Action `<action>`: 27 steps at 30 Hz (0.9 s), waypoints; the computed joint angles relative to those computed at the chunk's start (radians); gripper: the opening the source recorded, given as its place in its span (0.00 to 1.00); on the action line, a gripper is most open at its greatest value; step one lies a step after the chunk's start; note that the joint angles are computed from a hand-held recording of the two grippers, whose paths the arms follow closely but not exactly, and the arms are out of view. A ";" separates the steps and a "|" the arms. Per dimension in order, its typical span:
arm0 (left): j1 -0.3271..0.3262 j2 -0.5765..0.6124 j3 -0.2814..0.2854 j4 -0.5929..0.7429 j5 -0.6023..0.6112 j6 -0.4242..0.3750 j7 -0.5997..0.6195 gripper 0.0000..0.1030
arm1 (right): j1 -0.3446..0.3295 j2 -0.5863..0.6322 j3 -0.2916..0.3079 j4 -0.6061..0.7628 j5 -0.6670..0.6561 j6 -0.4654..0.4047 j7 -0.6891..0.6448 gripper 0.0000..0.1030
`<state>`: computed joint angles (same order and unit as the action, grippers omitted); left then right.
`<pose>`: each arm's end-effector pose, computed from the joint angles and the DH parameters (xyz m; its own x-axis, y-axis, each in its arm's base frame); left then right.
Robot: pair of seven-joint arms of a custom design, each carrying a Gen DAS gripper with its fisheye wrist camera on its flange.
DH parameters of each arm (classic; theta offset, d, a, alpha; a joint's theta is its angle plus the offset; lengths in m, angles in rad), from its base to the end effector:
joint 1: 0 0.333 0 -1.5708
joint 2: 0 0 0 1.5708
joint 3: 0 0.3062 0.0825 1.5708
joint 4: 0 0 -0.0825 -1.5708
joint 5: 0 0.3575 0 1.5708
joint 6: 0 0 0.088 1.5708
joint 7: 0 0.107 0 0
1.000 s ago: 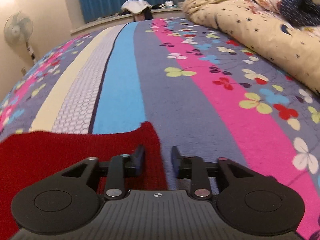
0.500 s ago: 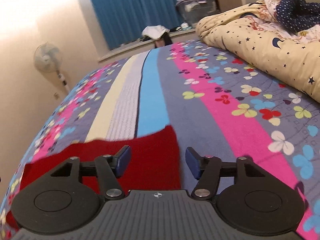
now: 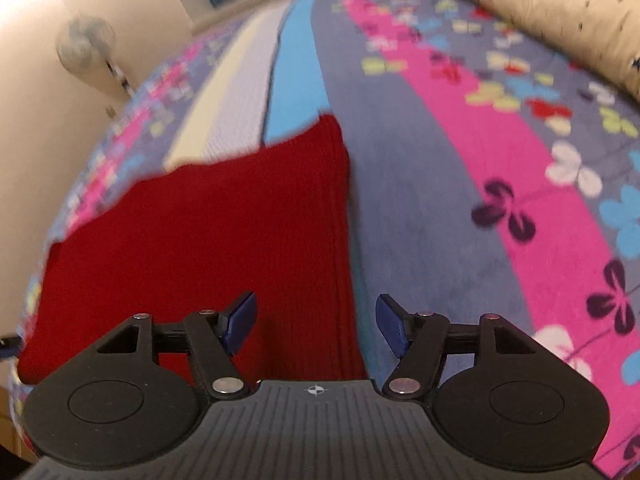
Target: Fold small clothes
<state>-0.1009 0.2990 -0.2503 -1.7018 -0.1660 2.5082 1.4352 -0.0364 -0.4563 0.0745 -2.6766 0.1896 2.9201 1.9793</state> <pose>0.6223 -0.2076 0.4817 -0.1409 -0.9484 0.2842 -0.8989 0.0023 -0.4381 0.4095 0.0052 0.4675 -0.3789 -0.8525 -0.3602 -0.6638 0.5216 -0.5360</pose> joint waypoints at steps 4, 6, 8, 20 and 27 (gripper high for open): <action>-0.010 0.030 -0.004 0.040 0.017 -0.046 0.013 0.69 | -0.009 0.037 0.009 0.029 -0.039 -0.049 -0.008 0.68; -0.021 0.041 -0.002 0.053 0.043 -0.063 0.015 0.69 | 0.006 0.046 -0.008 0.036 -0.033 -0.060 -0.020 0.68; -0.025 0.047 -0.003 0.061 0.053 -0.071 0.023 0.68 | 0.032 0.055 -0.033 0.041 -0.009 -0.065 -0.043 0.68; -0.017 0.024 -0.023 0.019 0.025 -0.017 0.146 0.15 | 0.133 0.041 -0.110 0.032 0.147 -0.040 -0.242 0.14; 0.058 -0.080 -0.064 -0.107 -0.247 0.116 0.341 0.14 | 0.282 -0.115 -0.240 -0.088 0.369 0.184 -0.344 0.12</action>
